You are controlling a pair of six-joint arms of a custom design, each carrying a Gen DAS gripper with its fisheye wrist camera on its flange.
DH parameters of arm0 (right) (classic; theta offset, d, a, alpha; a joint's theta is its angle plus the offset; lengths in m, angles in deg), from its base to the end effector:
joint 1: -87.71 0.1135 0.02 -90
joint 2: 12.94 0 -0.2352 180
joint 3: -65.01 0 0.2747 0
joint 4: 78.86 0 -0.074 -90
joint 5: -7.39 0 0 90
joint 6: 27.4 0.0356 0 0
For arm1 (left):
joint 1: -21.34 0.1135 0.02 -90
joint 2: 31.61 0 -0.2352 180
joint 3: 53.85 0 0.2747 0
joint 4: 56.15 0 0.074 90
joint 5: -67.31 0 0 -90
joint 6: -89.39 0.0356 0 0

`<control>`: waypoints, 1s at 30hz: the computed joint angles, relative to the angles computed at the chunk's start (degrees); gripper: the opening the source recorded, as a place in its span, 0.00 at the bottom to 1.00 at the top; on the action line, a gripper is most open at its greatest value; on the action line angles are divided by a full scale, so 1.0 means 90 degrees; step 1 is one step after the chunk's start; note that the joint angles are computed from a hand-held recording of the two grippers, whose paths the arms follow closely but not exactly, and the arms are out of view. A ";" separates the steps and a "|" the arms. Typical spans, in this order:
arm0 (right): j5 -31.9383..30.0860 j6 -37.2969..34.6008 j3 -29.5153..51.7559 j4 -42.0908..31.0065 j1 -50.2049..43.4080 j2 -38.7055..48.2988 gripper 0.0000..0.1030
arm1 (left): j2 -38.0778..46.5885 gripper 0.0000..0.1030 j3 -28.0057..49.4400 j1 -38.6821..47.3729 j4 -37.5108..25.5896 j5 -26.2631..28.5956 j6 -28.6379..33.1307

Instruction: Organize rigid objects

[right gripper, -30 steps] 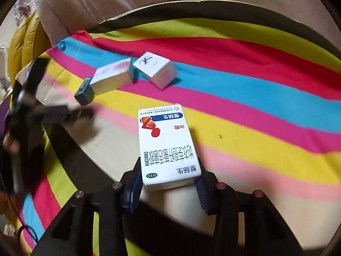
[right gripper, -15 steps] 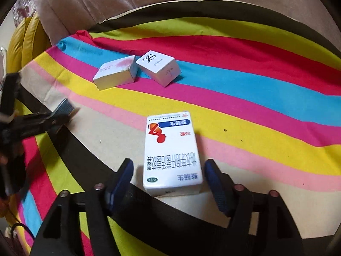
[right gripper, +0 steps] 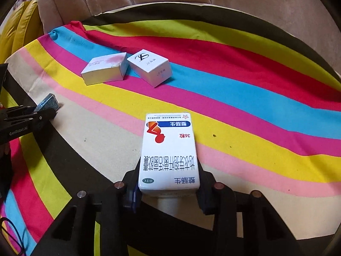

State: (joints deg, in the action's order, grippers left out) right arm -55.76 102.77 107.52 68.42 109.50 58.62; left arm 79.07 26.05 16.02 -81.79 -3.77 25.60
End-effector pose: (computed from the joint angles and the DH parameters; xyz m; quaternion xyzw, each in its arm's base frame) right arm 0.2249 0.0726 0.1101 0.2065 0.9222 -0.0709 0.3193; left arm 0.3958 -0.0485 0.1033 0.3023 0.8959 -0.1031 0.3087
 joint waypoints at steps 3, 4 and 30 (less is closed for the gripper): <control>-0.0042 0.0004 -0.0027 0.0002 -0.0032 -0.0062 0.41 | 0.0092 0.35 0.0105 0.0006 -0.0053 0.0062 -0.0082; -0.0018 0.0041 -0.0022 -0.0021 -0.0003 -0.0061 0.41 | 0.0102 0.35 0.0119 0.0000 -0.0053 0.0055 -0.0087; 0.0988 0.5057 0.1519 -0.3216 0.3246 0.0820 0.41 | -0.2924 0.33 -0.2906 0.1463 -0.1193 0.1115 0.1768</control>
State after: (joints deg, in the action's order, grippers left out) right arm -46.87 148.28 121.20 39.48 138.71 66.00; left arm 52.76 -0.11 29.19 -92.53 6.26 41.52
